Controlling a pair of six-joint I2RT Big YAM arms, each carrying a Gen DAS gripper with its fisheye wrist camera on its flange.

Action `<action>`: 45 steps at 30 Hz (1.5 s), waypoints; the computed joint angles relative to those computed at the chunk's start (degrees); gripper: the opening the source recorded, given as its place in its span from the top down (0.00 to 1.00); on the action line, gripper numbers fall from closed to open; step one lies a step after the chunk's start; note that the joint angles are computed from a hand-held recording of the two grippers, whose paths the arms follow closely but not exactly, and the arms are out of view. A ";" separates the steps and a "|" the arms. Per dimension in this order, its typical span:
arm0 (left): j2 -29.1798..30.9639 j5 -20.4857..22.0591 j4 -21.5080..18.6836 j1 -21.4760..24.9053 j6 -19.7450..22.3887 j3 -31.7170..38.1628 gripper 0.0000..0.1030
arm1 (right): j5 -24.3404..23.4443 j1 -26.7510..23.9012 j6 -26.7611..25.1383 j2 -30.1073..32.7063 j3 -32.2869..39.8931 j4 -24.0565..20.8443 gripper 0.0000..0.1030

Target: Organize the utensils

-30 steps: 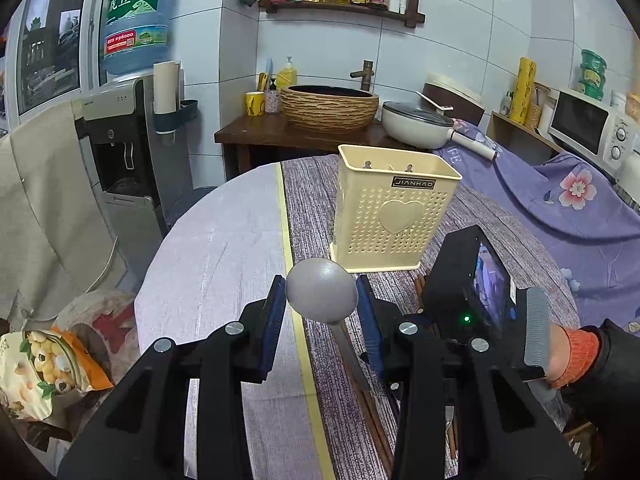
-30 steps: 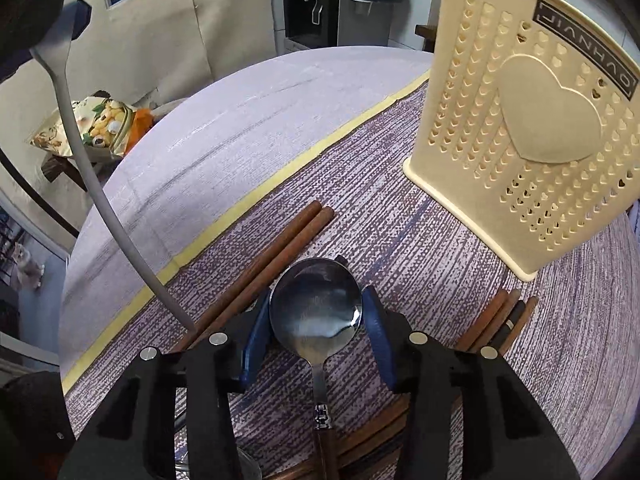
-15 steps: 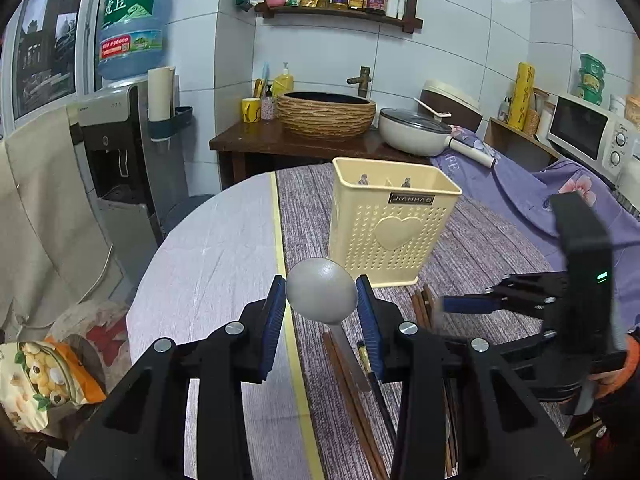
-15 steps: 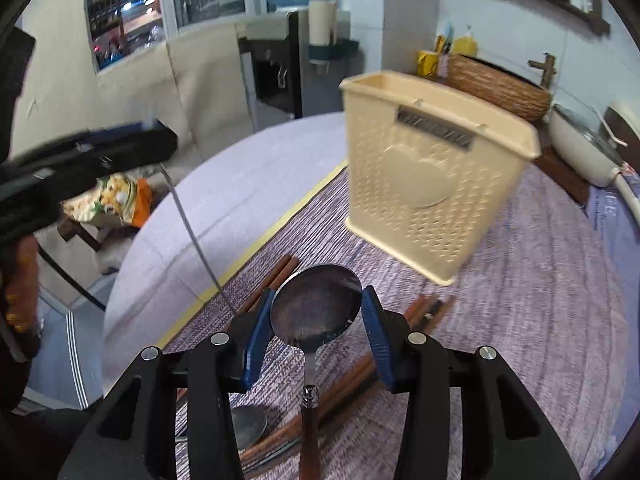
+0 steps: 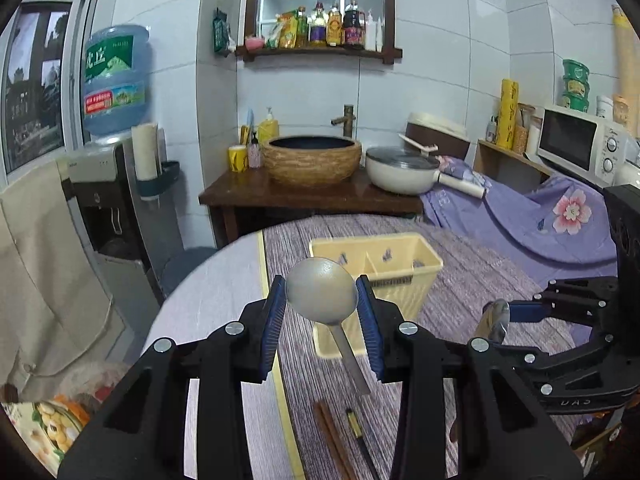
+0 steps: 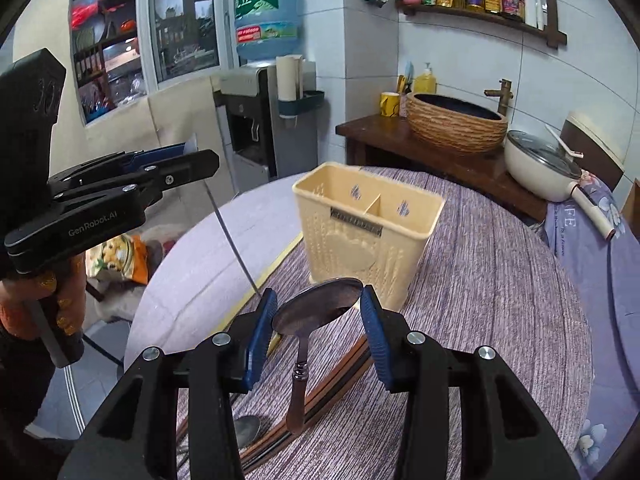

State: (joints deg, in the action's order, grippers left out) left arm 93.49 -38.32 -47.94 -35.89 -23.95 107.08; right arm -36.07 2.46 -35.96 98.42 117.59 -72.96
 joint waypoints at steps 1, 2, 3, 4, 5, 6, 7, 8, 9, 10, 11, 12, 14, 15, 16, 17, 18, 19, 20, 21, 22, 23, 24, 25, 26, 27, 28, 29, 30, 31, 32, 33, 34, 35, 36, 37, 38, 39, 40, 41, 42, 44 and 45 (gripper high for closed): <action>0.61 0.01 0.03 0.31 0.52 1.71 0.65 | -0.39 -0.05 1.65 0.78 2.27 0.27 0.59; 1.29 0.36 0.20 0.76 0.74 3.62 0.65 | -0.84 -0.08 3.47 1.49 4.23 0.88 0.59; 2.11 0.80 0.19 1.18 0.83 5.71 0.65 | -1.12 -0.03 5.44 2.20 6.22 1.45 0.59; 3.01 0.97 0.26 1.55 1.08 7.82 0.65 | -1.22 0.02 8.57 3.18 8.83 2.77 0.59; 4.02 0.68 0.41 1.93 1.67 9.96 0.65 | -1.36 0.06 11.56 4.18 11.30 4.11 0.59; 5.73 -0.25 0.15 2.30 2.79 13.21 0.65 | -1.77 0.00 14.94 5.39 14.03 5.51 0.59; 7.00 -0.89 0.08 2.56 3.54 15.57 0.65 | -2.00 -0.03 17.75 6.31 15.99 6.81 0.59; 8.24 -1.49 0.61 2.82 4.45 17.77 0.65 | -1.81 0.06 21.04 7.60 18.74 8.15 0.59; 9.15 -1.93 1.08 3.10 5.38 19.35 0.65 | -1.25 0.17 24.58 8.74 21.16 10.24 0.59; 10.37 -2.89 1.55 3.30 6.60 21.34 0.65 | -0.68 0.22 26.40 9.83 23.27 11.38 0.59; 11.61 -3.98 1.97 3.47 7.82 23.26 0.65 | 0.36 0.43 28.18 10.86 25.24 12.82 0.59; 12.60 -4.63 1.94 3.68 8.64 24.87 0.65 | 1.25 0.58 29.34 11.89 27.03 13.69 0.59; 14.79 -4.77 0.44 4.15 8.92 28.02 0.65 | 3.74 1.15 30.70 14.12 30.18 14.71 0.59; 16.00 -4.50 -0.71 4.39 8.46 29.42 0.65 | 4.74 1.33 31.40 14.48 30.05 15.71 0.59; 16.50 -4.42 -1.00 4.55 8.34 29.46 0.65 | 6.06 1.62 31.72 14.52 28.97 16.84 0.59; 17.00 -4.57 -1.25 4.67 8.50 29.28 0.65 | 7.18 1.89 31.66 14.90 28.46 17.09 0.59; 17.17 -4.69 -1.12 4.75 8.61 28.55 0.65 | 8.45 2.12 31.61 14.88 26.96 17.79 0.59; 17.41 -4.26 -1.34 4.96 8.25 27.83 0.65 | 9.40 2.27 31.40 14.37 24.79 18.70 0.59; 17.65 -3.67 -1.84 5.12 7.64 27.57 0.65 | 10.28 2.48 31.26 13.98 22.83 19.43 0.59; 17.91 -2.81 -2.62 5.30 6.73 27.30 0.65 | 10.93 2.66 30.90 13.67 21.04 20.23 0.59; 18.04 -2.31 -3.06 5.39 6.06 26.83 0.65 | 11.56 2.86 30.46 13.05 18.56 21.40 0.59; 18.26 -2.09 -3.48 5.43 5.68 26.51 0.65 | 12.05 3.02 30.00 12.61 16.65 22.27 0.59; 18.32 -2.01 -3.52 5.39 5.51 25.88 0.65 | 12.53 3.22 29.33 12.23 14.91 22.86 0.59; 18.39 -1.80 -3.43 5.40 5.36 25.25 0.65 | 12.90 3.40 28.86 11.65 12.99 23.68 0.59; 18.63 -1.50 -3.63 5.44 5.18 24.99 0.65 | 13.32 3.53 28.45 11.18 11.44 24.37 0.59; 18.70 -1.33 -3.61 5.39 5.03 24.41 0.65 | 13.70 3.66 27.98 10.74 9.83 25.13 0.59; 19.00 -1.06 -3.97 5.41 4.99 24.22 0.65 | 13.90 3.77 27.60 10.33 8.54 25.67 0.59; 19.27 -0.81 -4.27 5.46 5.06 24.01 0.65 | 14.15 3.87 27.25 10.13 7.65 25.92 0.59; 19.50 -0.82 -4.50 5.39 5.12 23.78 0.65 | 14.56 3.98 26.91 9.91 6.75 26.27 0.59; 19.59 -0.89 -4.55 5.30 5.20 23.41 0.65 | 14.87 4.07 26.67 9.84 6.35 26.43 0.59; 19.72 -0.86 -4.56 5.23 5.27 23.15 0.65 | 15.07 4.12 26.29 9.67 5.68 26.68 0.59; 19.55 -0.85 -4.19 5.16 5.32 22.38 0.65 | 15.23 4.18 25.99 9.62 5.38 26.73 0.59; 19.52 -0.84 -3.98 5.16 5.33 21.93 0.65 | 15.56 4.23 25.70 9.52 4.93 26.85 0.59; 19.60 -0.71 -4.01 5.19 5.29 21.74 0.65 | 15.88 4.25 25.53 9.38 4.48 27.07 0.59; 19.67 -0.47 -4.07 5.24 5.15 21.50 0.65 | 16.06 4.26 25.42 9.43 4.32 27.09 0.59; 19.63 -0.32 -3.96 5.28 5.04 21.12 0.65 | 16.20 4.21 25.53 9.56 4.20 27.13 0.59; 19.64 -0.18 -3.95 5.31 4.96 20.85 0.65 | 16.15 4.11 25.82 9.20 3.32 28.19 0.59; 19.66 0.07 -3.94 5.36 4.88 20.53 0.65 | 16.01 4.03 25.88 9.01 2.95 28.56 0.59; 19.63 0.19 -3.90 5.38 4.88 20.28 0.65 | 15.95 3.99 25.85 9.02 2.92 28.57 0.59; 19.56 0.21 -3.79 5.39 4.91 19.91 0.65 | 15.99 3.98 25.73 9.01 2.95 28.46 0.59; 19.61 0.21 -3.80 5.43 4.90 19.70 0.65 | 16.05 3.99 25.65 9.13 3.13 28.33 0.58; 19.59 0.44 -3.84 5.49 4.69 19.34 0.65 | 16.29 3.96 25.58 9.22 3.33 28.02 0.58; 19.49 0.59 -3.68 5.54 4.50 18.99 0.65 | 16.50 3.96 25.52 9.28 3.44 27.92 0.58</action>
State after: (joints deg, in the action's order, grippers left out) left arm 112.98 -37.74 -51.62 -30.35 -19.44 126.07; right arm -19.57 6.42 -10.44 107.70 121.03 -45.04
